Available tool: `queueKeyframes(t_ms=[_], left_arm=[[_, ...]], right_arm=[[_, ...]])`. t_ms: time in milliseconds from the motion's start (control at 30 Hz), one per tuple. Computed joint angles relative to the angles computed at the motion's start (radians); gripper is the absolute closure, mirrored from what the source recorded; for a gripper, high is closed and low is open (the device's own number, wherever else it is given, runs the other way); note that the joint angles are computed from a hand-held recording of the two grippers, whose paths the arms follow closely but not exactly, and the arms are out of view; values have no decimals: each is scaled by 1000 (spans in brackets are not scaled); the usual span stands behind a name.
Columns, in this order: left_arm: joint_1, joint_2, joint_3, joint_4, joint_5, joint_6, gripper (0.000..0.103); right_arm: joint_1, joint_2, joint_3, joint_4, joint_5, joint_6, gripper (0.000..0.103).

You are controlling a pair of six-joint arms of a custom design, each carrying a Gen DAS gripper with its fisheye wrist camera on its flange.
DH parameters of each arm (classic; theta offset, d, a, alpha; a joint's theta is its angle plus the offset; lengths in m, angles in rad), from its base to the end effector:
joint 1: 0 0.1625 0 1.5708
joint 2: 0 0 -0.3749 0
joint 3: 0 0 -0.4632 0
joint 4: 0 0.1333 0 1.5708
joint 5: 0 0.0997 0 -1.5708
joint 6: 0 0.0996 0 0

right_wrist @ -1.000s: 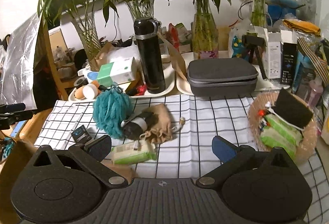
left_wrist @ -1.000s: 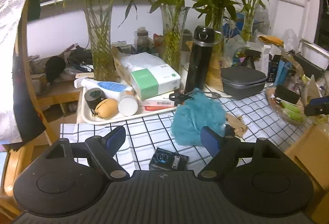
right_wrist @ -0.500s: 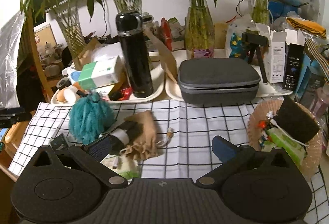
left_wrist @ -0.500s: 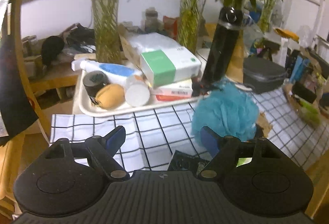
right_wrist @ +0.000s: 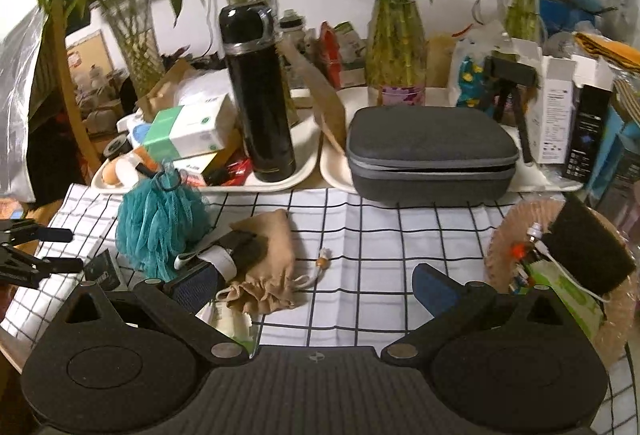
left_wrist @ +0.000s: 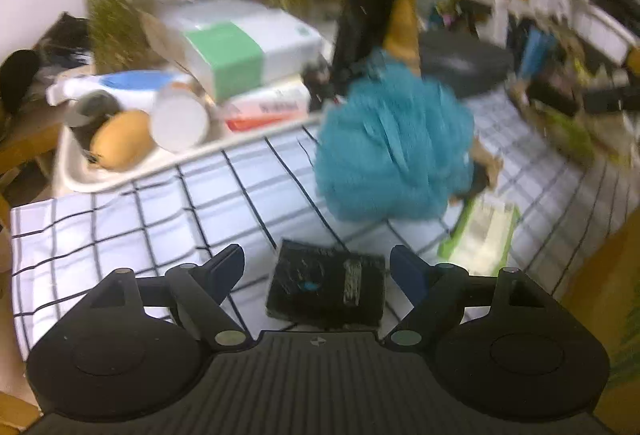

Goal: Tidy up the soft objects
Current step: 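Close the left gripper on the black soap box while the right gripper reaches the burlap pouch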

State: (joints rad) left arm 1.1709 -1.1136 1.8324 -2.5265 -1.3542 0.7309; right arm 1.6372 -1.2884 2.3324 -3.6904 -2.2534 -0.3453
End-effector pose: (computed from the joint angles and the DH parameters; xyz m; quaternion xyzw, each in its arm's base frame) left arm -0.1043 -0.6441 0.1227 0.5181 0.8404 -0.0982 0.1252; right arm 0.1004 -0.4471 0.1731 -0.0024 -0.8273 0.4381 0.3518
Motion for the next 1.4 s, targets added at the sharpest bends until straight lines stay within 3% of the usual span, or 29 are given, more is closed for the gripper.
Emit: queueKeyframes(t_ms=[200, 333, 500, 600, 833, 1000, 1133, 1300, 1400], left_arm=[[1, 29, -19, 62, 13, 23, 23], [-1, 46, -29, 61, 59, 12, 23], [1, 59, -35, 73, 79, 32, 24], [-3, 57, -14, 31, 89, 79, 31], [1, 45, -25, 59, 37, 48, 34], [2, 35, -30, 41, 2, 14, 34], [1, 36, -35, 21, 17, -18, 34], [-2, 35, -31, -12, 35, -27, 34], [-4, 39, -37, 5, 40, -18, 34]], right_arm=[[-16, 14, -22, 41, 20, -24, 0], [-30, 15, -32, 65, 43, -34, 0], [-52, 4, -45, 156, 86, -41, 0], [-61, 0, -55, 215, 114, -57, 0], [-83, 20, -90, 321, 146, -90, 0], [-90, 54, -119, 319, 142, -108, 0], [-92, 97, -154, 296, 122, -105, 3], [-113, 132, -191, 313, 147, -105, 13], [-124, 158, -213, 315, 152, -110, 14]])
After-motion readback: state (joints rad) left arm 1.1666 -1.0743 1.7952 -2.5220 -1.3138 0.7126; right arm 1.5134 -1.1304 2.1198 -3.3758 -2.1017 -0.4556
